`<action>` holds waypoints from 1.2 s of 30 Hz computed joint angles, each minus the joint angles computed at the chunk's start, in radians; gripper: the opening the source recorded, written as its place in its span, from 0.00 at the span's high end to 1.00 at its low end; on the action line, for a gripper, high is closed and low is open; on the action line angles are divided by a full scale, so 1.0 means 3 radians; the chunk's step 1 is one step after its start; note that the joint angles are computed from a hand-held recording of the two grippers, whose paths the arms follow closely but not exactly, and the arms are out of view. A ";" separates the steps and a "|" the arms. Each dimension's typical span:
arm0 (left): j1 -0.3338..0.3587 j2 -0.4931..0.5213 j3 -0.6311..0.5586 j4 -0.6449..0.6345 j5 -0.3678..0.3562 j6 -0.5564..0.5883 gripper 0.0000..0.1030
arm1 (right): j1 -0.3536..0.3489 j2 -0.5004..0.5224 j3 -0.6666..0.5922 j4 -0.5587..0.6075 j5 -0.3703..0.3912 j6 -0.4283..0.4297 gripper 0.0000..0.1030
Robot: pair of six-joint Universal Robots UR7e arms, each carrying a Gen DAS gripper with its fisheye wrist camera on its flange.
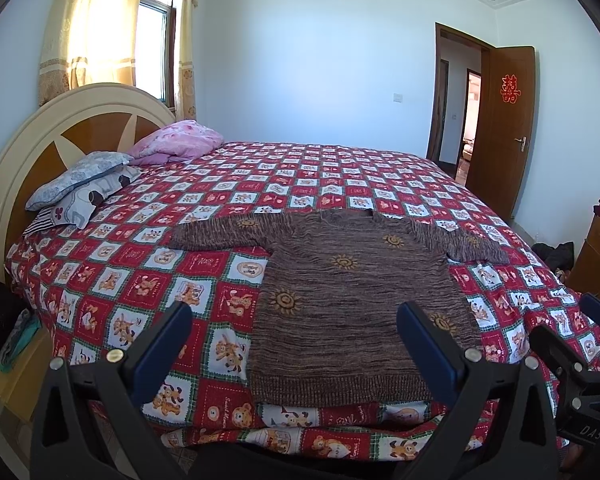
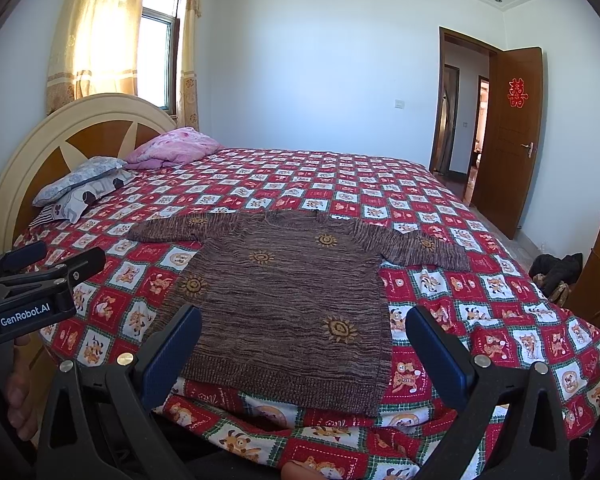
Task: Fold small clothes
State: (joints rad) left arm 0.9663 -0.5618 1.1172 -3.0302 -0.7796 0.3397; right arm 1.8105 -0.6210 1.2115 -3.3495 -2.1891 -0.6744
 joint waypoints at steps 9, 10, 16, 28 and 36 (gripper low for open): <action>0.0003 -0.0005 0.0021 -0.0009 0.0003 -0.0004 0.00 | 0.0005 0.0007 0.0014 -0.0005 -0.0006 0.0009 0.01; 0.0003 -0.0006 0.0021 -0.0008 0.0003 -0.0003 0.00 | 0.0002 0.0005 0.0008 0.0003 -0.0006 0.0008 0.01; 0.0010 -0.0027 0.0072 -0.0015 0.0003 -0.0020 0.00 | 0.0002 0.0013 0.0002 0.0016 -0.0013 0.0008 0.01; 0.0029 0.0055 -0.0067 0.0197 0.0031 -0.0063 0.00 | -0.0052 0.0071 -0.0133 -0.0008 0.0028 -0.0058 0.01; 0.0106 0.0404 -0.0634 0.0411 0.0171 0.0118 0.00 | -0.0188 0.0265 -0.0520 0.0176 0.0063 -0.0152 0.01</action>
State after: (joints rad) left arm 0.9980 -0.4405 0.9271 -2.9070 -0.7282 0.3751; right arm 1.7542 -0.5414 1.0556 -3.2966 -2.1701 -0.7199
